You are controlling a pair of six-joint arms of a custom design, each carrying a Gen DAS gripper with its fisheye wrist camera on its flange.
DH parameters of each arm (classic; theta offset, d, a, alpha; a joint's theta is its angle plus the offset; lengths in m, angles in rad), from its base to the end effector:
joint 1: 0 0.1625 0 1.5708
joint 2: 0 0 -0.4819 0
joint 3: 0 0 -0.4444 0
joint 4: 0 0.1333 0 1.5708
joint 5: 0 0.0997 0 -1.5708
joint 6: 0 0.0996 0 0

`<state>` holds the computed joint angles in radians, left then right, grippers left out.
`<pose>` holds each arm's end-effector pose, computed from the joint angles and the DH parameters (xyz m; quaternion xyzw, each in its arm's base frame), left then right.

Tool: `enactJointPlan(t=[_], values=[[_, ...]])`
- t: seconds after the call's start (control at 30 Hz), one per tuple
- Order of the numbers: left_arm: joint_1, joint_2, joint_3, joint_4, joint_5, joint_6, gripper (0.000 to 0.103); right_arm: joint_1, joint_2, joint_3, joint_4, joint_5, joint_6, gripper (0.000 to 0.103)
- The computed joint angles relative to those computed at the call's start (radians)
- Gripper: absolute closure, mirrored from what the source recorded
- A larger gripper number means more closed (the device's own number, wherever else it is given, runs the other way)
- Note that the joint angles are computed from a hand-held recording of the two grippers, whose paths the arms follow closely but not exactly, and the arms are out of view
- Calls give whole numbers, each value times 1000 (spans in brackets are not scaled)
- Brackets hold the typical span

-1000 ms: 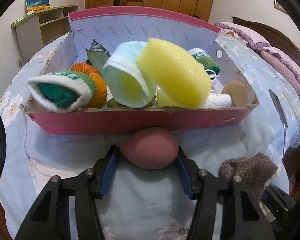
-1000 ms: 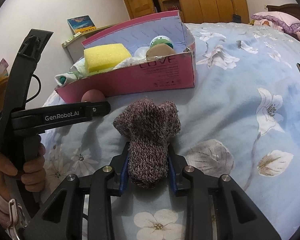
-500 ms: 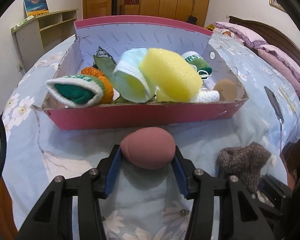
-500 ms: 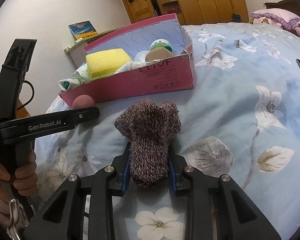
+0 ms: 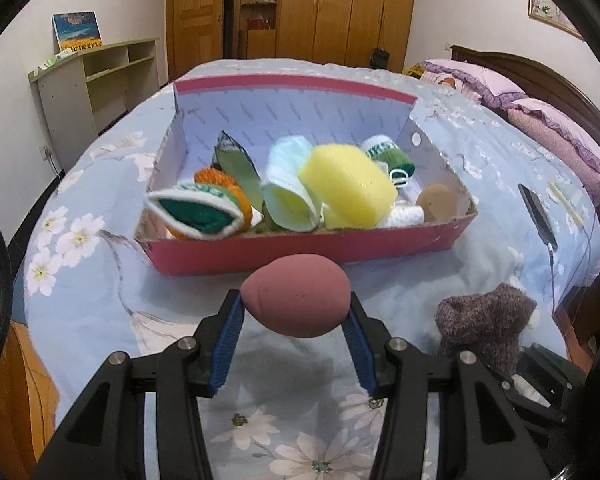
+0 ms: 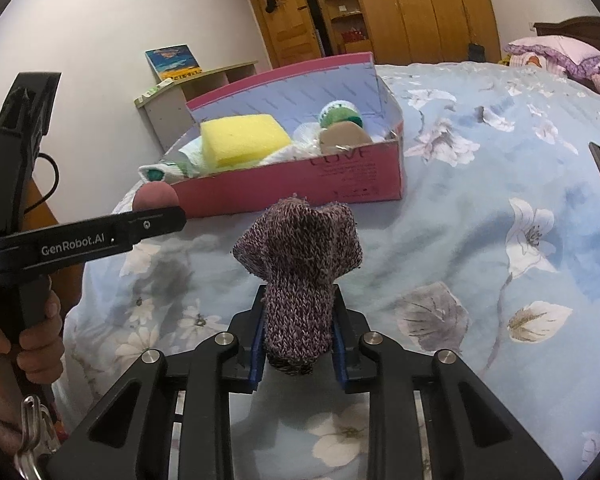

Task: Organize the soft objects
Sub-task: 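Carry the pink sponge and brown sock into the pink box and open both grippers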

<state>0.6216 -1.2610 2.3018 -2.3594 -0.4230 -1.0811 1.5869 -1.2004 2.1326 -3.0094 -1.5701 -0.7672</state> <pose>-0.2417 -0.4489 0.1736 0.0132 0.8358 -0.4019 0.3738 0.1426 -0.5726 0.2162 0.3696 -0.8948 0.2332 0.0916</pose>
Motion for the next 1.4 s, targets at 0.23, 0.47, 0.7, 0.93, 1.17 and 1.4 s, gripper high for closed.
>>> enactJointPlan(t=[0.23,0.47,0.7,0.93,1.17,1.4], values=[[-22,-35,7,16,26,4,51,24,-22,-8,14,12,-4,76],[-22,-51,-4,19,56,17,51,51,-20,-34,10,15,-16,76],[-9,-52,-23,-13,83,78,50,82,10,-75,4,9,-16,76],[23,-26,-52,-127,101,207,50,119,56,-140,8,7,-15,76],[59,9,-86,-265,105,352,50,150,114,-211,21,-9,-15,76],[97,41,-120,-348,94,446,50,166,165,-263,38,-29,-7,76]])
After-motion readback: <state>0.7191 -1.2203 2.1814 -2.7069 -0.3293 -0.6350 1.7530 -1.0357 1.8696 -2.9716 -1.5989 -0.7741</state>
